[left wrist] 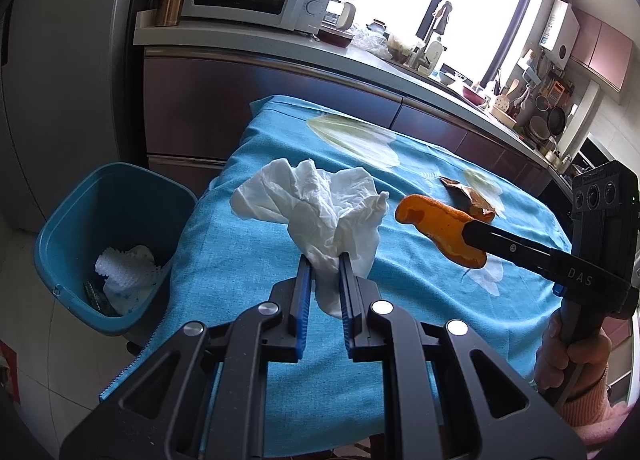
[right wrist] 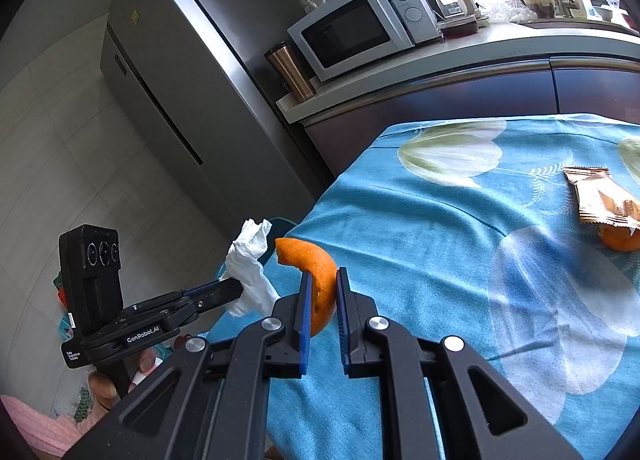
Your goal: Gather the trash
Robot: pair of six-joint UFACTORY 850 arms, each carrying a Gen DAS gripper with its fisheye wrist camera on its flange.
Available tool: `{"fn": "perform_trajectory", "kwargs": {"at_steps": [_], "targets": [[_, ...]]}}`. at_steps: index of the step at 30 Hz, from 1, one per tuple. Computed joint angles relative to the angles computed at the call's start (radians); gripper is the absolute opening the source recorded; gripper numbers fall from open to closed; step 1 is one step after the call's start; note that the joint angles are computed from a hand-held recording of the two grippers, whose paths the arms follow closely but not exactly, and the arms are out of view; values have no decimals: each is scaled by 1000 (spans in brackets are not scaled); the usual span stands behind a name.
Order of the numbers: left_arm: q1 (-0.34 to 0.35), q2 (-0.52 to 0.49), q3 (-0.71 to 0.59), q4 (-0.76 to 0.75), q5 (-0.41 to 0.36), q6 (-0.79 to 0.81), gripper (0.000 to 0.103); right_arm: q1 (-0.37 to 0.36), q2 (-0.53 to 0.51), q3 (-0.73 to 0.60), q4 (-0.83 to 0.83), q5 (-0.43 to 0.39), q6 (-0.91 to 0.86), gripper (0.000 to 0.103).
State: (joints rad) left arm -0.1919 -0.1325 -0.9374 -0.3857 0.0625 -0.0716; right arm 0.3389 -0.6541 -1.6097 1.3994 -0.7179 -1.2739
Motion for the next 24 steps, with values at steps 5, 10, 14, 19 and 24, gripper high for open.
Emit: {"fn": "perform_trajectory", "kwargs": {"at_steps": [5, 10, 14, 19, 24], "targets": [[3, 7, 6, -105, 0, 102, 14, 6, -7, -9, -5, -4, 6, 10], [11, 11, 11, -159, 0, 156, 14, 11, -11, -13, -10, -6, 9, 10], [15, 15, 16, -192, 2, 189, 14, 14, -12, -16, -12, -8, 11, 10], [19, 20, 21, -261, 5, 257, 14, 17, -15, -20, -16, -14, 13, 10], [22, 25, 28, -307, 10, 298, 14, 21, -22, -30, -25, -19, 21, 10]]}}
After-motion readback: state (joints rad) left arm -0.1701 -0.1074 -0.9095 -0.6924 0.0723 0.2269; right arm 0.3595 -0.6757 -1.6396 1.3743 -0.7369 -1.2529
